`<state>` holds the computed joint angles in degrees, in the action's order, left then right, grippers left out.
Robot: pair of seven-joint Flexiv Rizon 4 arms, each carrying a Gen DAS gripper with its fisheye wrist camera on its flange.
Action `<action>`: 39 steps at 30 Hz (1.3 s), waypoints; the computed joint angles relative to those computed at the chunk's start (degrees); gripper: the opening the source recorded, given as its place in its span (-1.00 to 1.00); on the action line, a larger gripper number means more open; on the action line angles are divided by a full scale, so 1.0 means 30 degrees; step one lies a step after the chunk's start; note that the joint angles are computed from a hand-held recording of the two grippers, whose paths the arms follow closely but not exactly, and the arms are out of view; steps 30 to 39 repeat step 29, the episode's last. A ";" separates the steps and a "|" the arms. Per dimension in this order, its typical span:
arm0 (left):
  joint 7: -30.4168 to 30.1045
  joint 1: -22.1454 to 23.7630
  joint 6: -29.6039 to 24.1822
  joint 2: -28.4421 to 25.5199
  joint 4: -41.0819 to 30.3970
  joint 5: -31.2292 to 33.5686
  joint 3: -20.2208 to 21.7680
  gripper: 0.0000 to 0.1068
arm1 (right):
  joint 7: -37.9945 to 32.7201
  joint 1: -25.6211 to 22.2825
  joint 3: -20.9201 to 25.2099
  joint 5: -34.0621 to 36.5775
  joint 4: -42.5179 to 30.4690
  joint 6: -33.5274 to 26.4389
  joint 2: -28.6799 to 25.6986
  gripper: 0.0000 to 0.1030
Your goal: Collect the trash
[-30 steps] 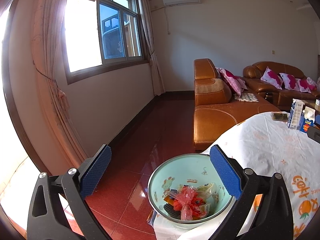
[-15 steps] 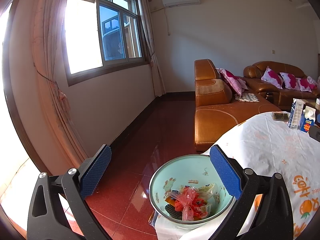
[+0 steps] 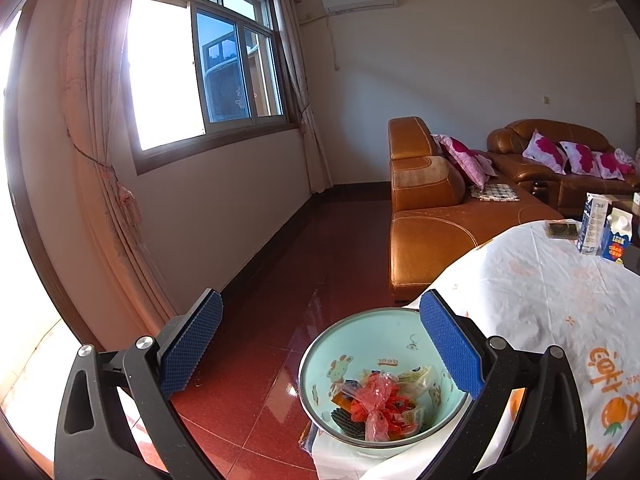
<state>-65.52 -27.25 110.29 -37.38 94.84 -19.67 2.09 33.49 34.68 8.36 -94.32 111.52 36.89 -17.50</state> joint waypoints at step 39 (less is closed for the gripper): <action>-0.0278 0.0506 -0.0461 0.0018 -0.0067 0.0855 -0.0483 0.82 | -0.0161 -0.0209 0.0195 0.1525 0.1151 -0.0950 0.0696 0.53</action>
